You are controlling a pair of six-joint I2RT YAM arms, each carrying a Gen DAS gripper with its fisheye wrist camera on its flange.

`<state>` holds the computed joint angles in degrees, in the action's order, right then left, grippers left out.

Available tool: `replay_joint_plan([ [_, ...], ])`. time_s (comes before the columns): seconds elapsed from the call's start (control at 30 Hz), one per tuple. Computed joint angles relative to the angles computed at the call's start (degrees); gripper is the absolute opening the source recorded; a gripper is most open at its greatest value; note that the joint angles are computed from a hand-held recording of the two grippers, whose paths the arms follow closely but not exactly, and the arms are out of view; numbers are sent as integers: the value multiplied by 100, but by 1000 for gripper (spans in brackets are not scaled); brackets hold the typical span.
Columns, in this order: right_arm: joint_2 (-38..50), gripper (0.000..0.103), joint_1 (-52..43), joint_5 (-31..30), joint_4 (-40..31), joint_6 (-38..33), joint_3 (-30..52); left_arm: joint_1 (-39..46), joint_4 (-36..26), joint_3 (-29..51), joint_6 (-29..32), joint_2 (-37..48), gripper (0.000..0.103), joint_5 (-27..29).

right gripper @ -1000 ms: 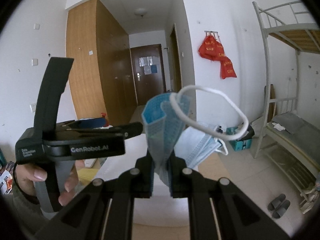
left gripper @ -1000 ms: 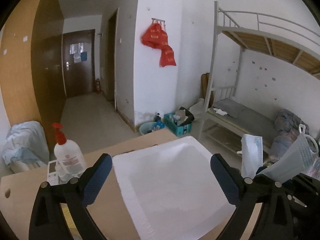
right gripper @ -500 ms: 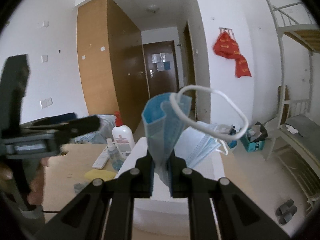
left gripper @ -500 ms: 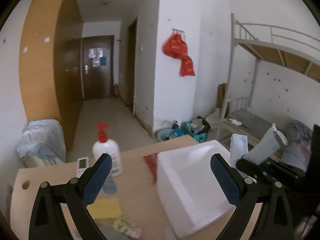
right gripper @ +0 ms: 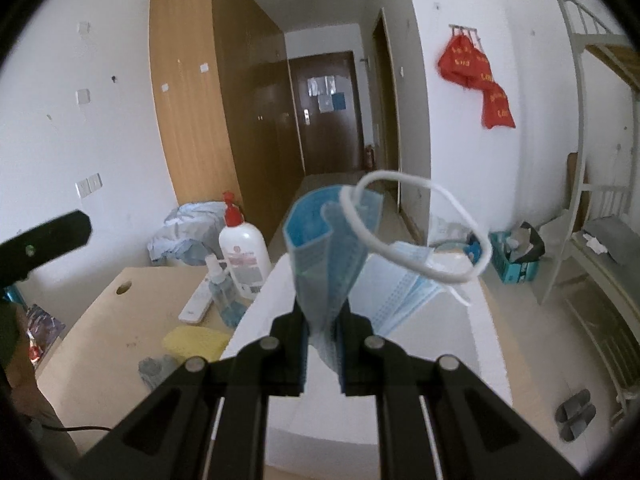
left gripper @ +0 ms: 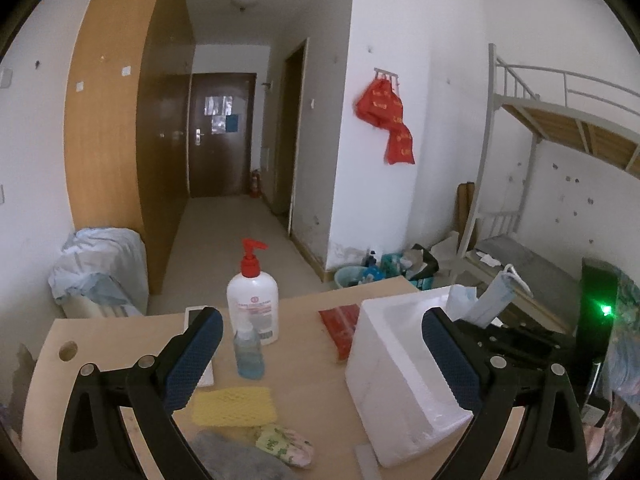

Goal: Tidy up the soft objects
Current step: 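Lower the tissue into the foam box and open the left tool while the right tool drops the mask in, then withdraw both tools from the foam box back over the desk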

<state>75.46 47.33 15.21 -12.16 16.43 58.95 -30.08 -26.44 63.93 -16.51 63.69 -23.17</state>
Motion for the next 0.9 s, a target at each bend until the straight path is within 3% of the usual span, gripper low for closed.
replay_joint_plan([
  [0.07, 79, 15, 0, -13, -88, 25, 64, 42, 3, 1, 4, 0, 100, 25],
  [0.23, 97, 59, -3, -12, -180, 57, 136, 159, 24, -26, -23, -96, 100, -18],
  [0.4, 110, 83, 63, 169, -307, 113, 227, 324, 30, -29, -36, -194, 100, 103],
  [0.73, 33, 88, 236, 417, -480, 223, 298, 293, -73, 27, -24, -252, 100, 129],
  [0.9, -333, 97, 503, 713, -557, 296, 141, -101, -305, 65, -30, -364, 100, -258],
])
